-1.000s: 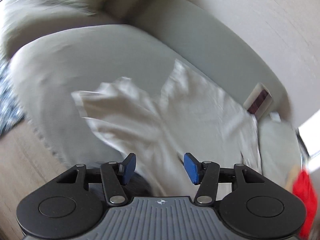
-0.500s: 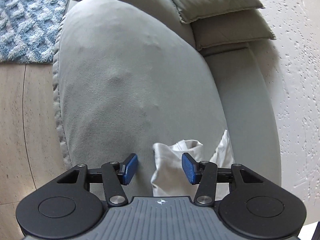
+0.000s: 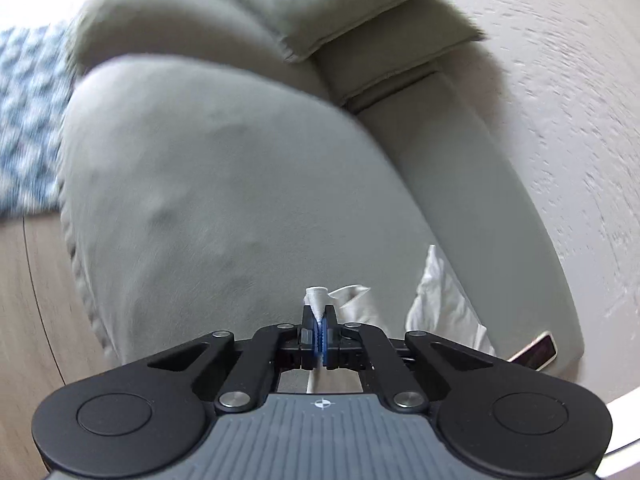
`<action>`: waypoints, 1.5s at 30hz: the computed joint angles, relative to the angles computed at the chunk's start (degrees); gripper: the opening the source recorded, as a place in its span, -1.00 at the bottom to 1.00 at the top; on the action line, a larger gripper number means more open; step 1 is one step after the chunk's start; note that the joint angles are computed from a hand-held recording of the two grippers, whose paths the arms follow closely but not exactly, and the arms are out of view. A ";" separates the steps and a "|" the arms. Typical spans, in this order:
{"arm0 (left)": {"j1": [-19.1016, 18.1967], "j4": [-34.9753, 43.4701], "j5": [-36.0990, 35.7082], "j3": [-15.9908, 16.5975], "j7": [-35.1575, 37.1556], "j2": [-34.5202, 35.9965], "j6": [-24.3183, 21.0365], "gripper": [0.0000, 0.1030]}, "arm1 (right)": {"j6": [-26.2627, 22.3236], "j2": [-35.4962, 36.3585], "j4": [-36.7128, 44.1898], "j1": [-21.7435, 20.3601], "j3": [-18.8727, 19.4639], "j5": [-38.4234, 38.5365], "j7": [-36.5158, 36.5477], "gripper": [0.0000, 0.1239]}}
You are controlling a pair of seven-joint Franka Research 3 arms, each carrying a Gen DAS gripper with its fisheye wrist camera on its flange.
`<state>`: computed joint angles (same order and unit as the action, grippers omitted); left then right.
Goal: Fold clothes
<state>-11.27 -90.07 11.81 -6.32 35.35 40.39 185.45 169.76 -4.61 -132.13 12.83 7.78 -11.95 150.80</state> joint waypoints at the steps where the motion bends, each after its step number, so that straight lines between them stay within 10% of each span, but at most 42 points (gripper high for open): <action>1: -2.62 -0.42 1.14 3.00 0.57 -0.80 0.92 -1.00 | 0.42 -0.17 -0.36 0.01 -0.10 0.24 -0.08 -0.17; 5: -14.53 0.95 5.65 15.20 5.59 -1.40 3.72 -1.00 | 1.92 0.01 -1.09 0.51 -0.38 3.12 -2.31 -0.17; 9: -21.95 3.45 12.63 19.37 17.65 -0.06 2.79 -1.00 | 2.82 -0.53 -1.98 0.48 -0.08 4.32 -3.74 -0.17; 16: -21.37 3.60 24.74 8.89 36.43 0.29 -10.35 -0.92 | 4.33 -2.36 -4.87 -1.37 1.15 5.25 -2.08 -0.17; 19: -17.58 1.70 23.94 3.28 41.72 -0.38 -12.75 -0.45 | 5.33 -2.69 -5.87 -1.65 1.28 6.86 -3.03 -0.17; 25: -18.44 -4.52 22.10 6.73 28.37 -5.45 -8.85 -0.02 | 8.51 -2.00 -7.41 0.86 -0.73 16.29 -10.50 -0.17; 29: -23.39 -6.29 18.60 16.72 10.44 -6.40 -4.92 0.00 | 9.40 -1.57 -7.78 3.16 -2.45 23.84 -16.78 -0.17; 39: -4.15 -2.17 9.16 -3.52 13.66 -1.93 -10.41 -0.03 | 10.17 -1.38 -8.21 -2.67 2.32 19.93 -11.52 -0.17; 45: -4.83 0.42 8.32 -3.98 19.65 -0.27 -12.81 -0.25 | 8.58 -2.05 -8.10 -4.90 3.91 13.67 -5.74 -0.17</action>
<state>-16.10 -89.65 20.13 -10.30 55.00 40.12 172.64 178.33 -6.66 -140.23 7.93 11.69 1.72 145.06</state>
